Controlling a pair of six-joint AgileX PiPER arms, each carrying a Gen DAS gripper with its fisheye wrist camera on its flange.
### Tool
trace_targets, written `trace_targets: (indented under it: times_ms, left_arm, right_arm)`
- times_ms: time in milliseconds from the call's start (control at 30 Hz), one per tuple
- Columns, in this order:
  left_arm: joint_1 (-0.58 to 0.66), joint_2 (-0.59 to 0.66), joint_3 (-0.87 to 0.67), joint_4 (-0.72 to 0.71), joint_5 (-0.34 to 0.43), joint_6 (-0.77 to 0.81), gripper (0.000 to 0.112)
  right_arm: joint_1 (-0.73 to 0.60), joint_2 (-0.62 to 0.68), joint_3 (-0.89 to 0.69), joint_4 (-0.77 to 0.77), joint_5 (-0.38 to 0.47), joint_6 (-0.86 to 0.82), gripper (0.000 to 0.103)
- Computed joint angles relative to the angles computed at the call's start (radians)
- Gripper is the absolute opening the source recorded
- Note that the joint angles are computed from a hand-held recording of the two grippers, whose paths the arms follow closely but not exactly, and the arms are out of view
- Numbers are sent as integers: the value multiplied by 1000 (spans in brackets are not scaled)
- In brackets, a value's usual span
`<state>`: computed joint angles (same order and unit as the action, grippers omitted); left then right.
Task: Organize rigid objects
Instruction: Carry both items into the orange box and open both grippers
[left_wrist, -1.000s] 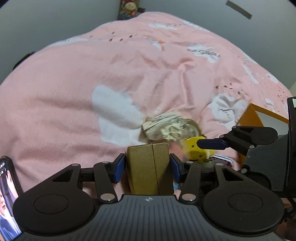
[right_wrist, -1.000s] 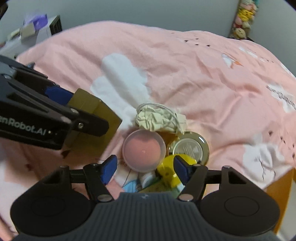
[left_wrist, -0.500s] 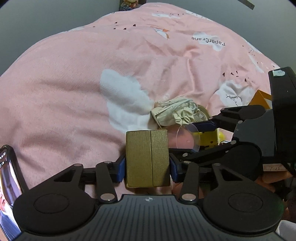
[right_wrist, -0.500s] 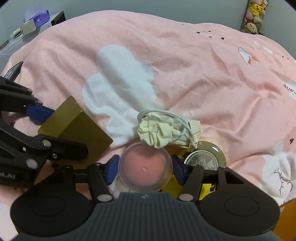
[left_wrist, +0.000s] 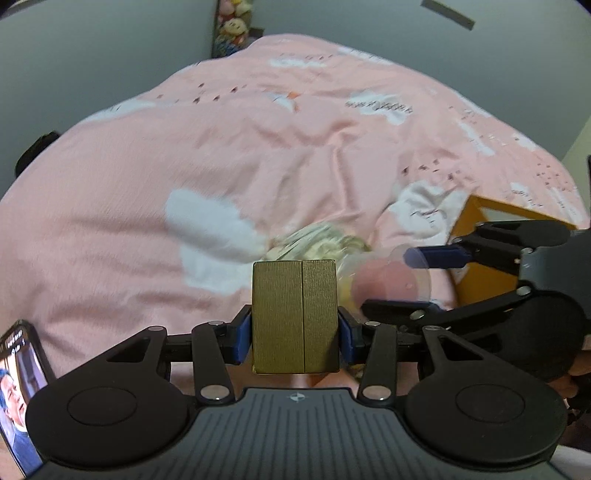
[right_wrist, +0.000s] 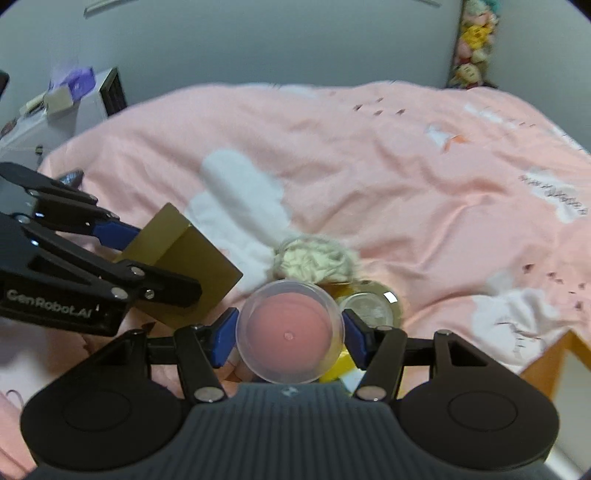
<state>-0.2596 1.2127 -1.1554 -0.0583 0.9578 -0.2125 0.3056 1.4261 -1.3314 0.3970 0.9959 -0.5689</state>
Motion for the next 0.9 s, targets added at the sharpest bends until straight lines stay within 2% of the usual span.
trace_targets:
  times_ms: [133, 333, 433, 567, 700, 767, 900]
  left_arm:
    - [-65, -3, -39, 22, -23, -28, 51]
    - [-178, 50, -124, -18, -119, -37, 51]
    - [-261, 104, -179, -17, -189, -30, 51]
    - [-327, 229, -306, -66, -216, 37, 51]
    - [-350, 439, -551, -180, -103, 165, 52]
    - [-366, 548, -690, -166, -14, 133, 52]
    - [-390, 732, -909, -157, 99, 78, 52]
  right_arm:
    - [-90, -80, -10, 30, 32, 5, 60]
    - [-271, -178, -61, 50, 96, -24, 60]
    - [-373, -194, -107, 35, 144, -57, 60]
    - [-492, -166, -173, -51, 180, -85, 60]
    - [-605, -79, -237, -99, 222, -104, 60]
    - [-639, -43, -240, -135, 218, -105, 60]
    - [-671, 14, -224, -175, 194, -105, 60]
